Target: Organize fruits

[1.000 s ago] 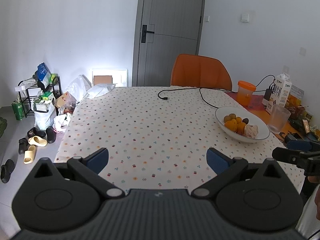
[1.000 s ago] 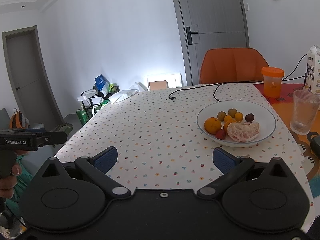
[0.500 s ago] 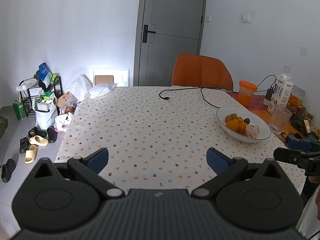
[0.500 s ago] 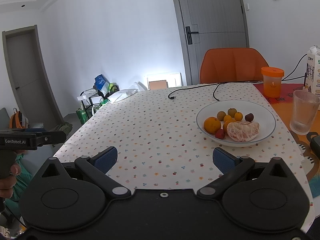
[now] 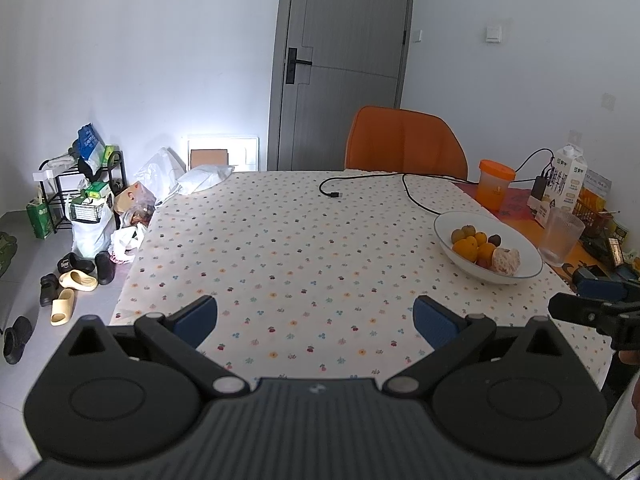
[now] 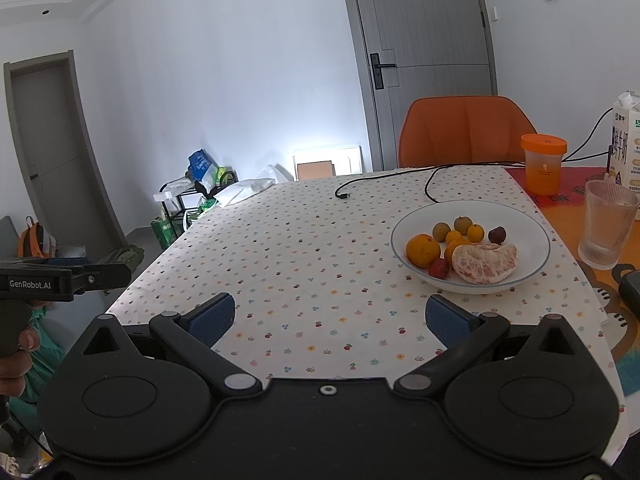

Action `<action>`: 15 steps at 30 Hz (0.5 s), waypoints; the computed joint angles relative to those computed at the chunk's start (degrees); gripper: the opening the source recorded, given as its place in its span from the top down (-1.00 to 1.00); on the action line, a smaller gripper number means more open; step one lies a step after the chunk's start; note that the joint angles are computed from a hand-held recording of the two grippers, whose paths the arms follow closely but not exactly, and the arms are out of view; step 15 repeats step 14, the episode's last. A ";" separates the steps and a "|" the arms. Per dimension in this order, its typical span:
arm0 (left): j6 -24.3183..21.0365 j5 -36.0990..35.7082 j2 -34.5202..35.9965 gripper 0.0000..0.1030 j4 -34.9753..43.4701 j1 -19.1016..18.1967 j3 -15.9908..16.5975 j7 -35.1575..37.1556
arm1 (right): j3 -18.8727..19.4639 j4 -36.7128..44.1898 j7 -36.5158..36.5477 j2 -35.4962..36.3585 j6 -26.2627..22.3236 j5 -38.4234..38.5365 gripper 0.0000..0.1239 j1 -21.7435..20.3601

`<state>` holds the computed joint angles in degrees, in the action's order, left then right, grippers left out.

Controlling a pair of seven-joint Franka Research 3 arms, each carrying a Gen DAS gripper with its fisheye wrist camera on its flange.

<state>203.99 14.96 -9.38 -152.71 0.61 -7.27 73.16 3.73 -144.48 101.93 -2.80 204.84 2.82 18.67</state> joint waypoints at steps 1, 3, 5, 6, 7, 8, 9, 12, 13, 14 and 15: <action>0.00 0.04 -0.01 -1.00 -0.04 -0.01 -0.02 -0.01 | -0.01 -0.02 0.05 -0.03 -0.03 -0.04 -0.66 -0.01; 0.10 0.59 0.10 -1.00 -0.03 -0.12 0.27 -0.30 | 0.06 0.01 -0.10 0.02 -0.01 0.14 -0.66 -0.02; 0.70 0.93 0.19 -1.00 -0.16 -0.11 0.35 -0.32 | 0.06 0.04 -0.04 0.07 -0.06 0.19 -0.66 -0.02; 0.87 1.02 0.15 -1.00 -0.23 -0.10 0.28 -0.17 | 0.03 -0.01 0.12 0.03 -0.08 0.05 -0.66 -0.01; 0.90 0.82 0.16 -1.00 -0.20 -0.07 0.05 0.10 | -0.05 0.02 0.26 0.08 -0.08 -0.17 -0.66 -0.05; 0.89 0.48 0.14 -1.00 -0.20 -0.02 -0.21 0.39 | -0.04 0.02 0.23 0.09 -0.08 -0.19 -0.66 -0.07; 0.83 0.18 0.07 -1.00 -0.22 0.00 -0.39 0.62 | -0.06 0.09 0.26 0.13 -0.18 -0.22 -0.66 -0.10; 1.08 0.59 0.05 -1.00 -0.26 -0.24 -0.12 0.45 | -0.06 0.13 0.36 0.21 -0.20 -0.32 -0.66 -0.17; 1.04 0.54 0.00 -1.00 -0.28 -0.25 -0.15 0.48 | -0.08 0.14 0.42 0.22 -0.18 -0.47 -0.66 -0.19; 0.95 0.49 -0.02 -1.00 -0.28 -0.27 -0.16 0.45 | -0.10 0.13 0.44 0.25 -0.11 -0.58 -0.66 -0.22; 0.95 0.49 -0.02 -1.00 -0.28 -0.27 -0.16 0.45 | -0.10 0.13 0.44 0.25 -0.11 -0.58 -0.66 -0.22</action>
